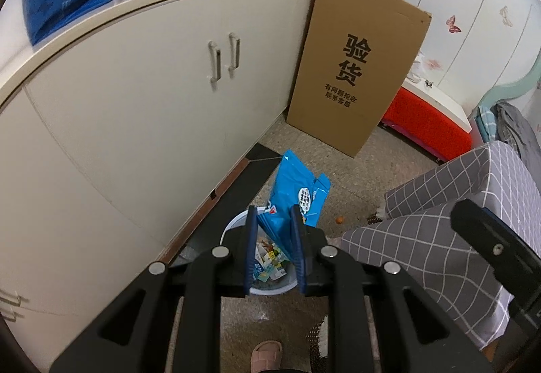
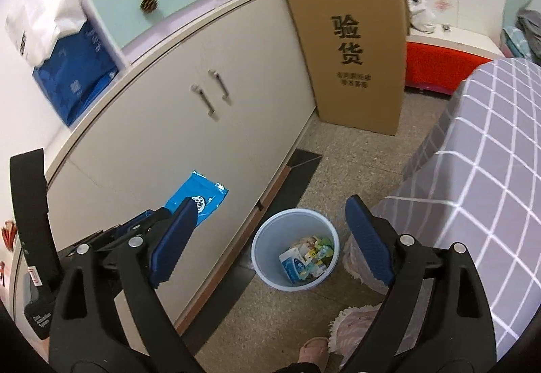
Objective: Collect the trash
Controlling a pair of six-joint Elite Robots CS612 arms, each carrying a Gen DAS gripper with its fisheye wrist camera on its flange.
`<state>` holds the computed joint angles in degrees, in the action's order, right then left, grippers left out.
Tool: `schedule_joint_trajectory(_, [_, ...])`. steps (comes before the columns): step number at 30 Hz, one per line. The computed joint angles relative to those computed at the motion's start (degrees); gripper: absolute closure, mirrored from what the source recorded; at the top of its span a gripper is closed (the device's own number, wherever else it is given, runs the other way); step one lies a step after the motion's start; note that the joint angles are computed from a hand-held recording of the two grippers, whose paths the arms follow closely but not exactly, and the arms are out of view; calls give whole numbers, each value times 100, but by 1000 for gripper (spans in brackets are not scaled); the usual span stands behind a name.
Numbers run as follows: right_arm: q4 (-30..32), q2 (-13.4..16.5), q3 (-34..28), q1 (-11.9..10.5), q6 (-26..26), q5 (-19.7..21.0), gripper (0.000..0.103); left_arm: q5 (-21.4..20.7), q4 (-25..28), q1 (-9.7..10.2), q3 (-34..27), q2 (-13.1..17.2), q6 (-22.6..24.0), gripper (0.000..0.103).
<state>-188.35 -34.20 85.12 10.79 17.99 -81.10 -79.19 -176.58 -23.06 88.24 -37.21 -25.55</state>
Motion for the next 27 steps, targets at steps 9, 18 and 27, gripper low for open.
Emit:
schedule_joint_trajectory(9, [-523,-105,255,-133,368,117,16,180,461,-25,-454,186,24,34])
schedule_joint_trajectory(18, [-661,-300,582,-163,383,-112,16,172,215,-131,-43,-68,13,33])
schedule_joint_trajectory(27, [-1159,-676,1198,-187,387,-268,15,286,-616,-340,715,-622,-10,26])
